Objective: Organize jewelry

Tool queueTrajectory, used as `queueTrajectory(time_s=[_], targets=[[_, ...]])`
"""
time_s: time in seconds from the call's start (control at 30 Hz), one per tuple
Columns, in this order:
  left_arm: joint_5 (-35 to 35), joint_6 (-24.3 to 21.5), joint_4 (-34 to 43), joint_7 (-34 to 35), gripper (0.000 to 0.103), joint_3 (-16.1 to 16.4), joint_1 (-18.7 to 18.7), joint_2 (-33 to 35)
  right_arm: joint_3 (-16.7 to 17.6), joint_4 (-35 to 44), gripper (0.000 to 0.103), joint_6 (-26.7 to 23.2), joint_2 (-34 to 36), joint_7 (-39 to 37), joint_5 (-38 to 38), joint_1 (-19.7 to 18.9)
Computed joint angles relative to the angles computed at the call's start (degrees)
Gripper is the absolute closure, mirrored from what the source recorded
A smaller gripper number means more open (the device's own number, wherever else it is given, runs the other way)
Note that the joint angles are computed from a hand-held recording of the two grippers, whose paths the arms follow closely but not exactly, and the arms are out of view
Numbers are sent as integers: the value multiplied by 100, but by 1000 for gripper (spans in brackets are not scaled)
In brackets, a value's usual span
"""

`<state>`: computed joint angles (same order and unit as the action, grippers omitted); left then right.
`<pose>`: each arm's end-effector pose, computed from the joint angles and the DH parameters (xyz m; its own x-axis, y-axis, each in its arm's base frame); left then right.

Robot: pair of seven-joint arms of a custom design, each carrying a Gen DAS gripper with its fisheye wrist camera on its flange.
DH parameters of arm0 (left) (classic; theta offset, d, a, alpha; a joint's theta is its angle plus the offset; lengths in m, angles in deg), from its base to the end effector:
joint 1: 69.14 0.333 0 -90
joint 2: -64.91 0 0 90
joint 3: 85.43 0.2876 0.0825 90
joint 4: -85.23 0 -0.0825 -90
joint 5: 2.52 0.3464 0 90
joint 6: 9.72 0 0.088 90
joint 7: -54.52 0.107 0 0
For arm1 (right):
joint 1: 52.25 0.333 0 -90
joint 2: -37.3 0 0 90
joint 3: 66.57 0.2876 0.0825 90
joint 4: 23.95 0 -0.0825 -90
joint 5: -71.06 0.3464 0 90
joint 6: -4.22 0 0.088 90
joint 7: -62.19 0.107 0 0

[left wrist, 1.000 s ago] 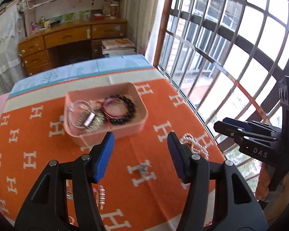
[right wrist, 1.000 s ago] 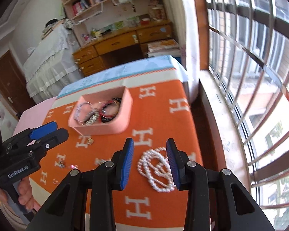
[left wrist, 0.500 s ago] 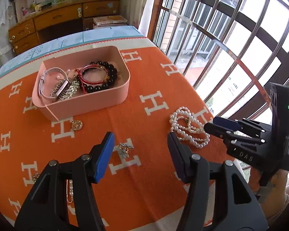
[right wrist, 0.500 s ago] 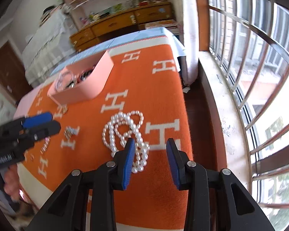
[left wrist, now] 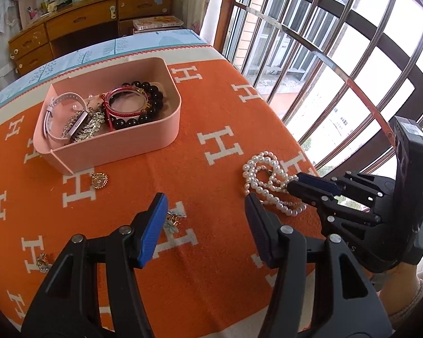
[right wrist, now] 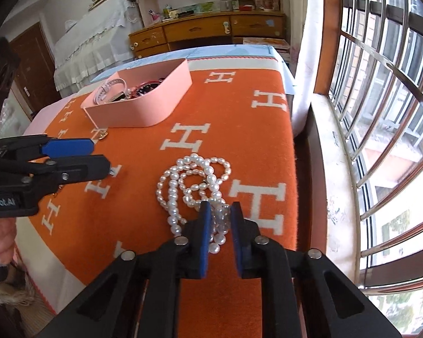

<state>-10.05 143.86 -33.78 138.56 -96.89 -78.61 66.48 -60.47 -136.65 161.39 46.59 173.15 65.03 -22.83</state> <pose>0.5270 -0.1963 0.4713 -0.2047 -0.9633 0.1735 -0.8482 0.0861 -0.5226 0.4866 0.3489 0.4536 0.3623 -0.9218 -0.1381 -0.7951 -0.2283 -0.5619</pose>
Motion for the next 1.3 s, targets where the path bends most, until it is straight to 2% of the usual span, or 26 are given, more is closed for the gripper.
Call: queueTrajectory(time_s=[0.1, 0.2, 0.27, 0.4, 0.53, 0.67, 0.93, 1.07, 1.23, 1.3], targets=[[-15, -16, 28, 2, 49, -4, 5, 28, 130, 19, 91, 80, 51, -305, 442, -74], [-60, -25, 35, 34, 49, -7, 16, 36, 475, -45, 91, 207, 32, -1322, 1803, -352], [-109, -33, 37, 80, 49, -10, 21, 39, 577, -35, 91, 175, 16, -1872, 2394, -402], [-163, -28, 21, 130, 49, -11, 26, 32, 737, 134, 91, -253, 49, -2998, 3589, -492], [-185, -13, -11, 140, 49, -11, 23, 16, 495, 289, 89, -317, 199, -2584, 3399, -297], [-201, 7, -61, 164, 49, -9, 16, -16, 515, 318, 89, -288, 278, -2635, 3840, -394], [-251, 21, -91, 193, 49, 1, 2, -44, 338, 504, 88, -106, 441, -1970, 3480, -350], [-289, 34, -109, 216, 49, 8, 0, -61, 219, 570, 76, 26, 451, -1595, 3007, -264], [-367, 21, -116, 266, 49, 16, 8, -58, 81, 991, 76, -193, 697, -1266, 2200, -150], [-391, 20, -128, 286, 49, 19, 12, -67, 4, 1270, 76, -441, 875, -1139, 1812, -68]])
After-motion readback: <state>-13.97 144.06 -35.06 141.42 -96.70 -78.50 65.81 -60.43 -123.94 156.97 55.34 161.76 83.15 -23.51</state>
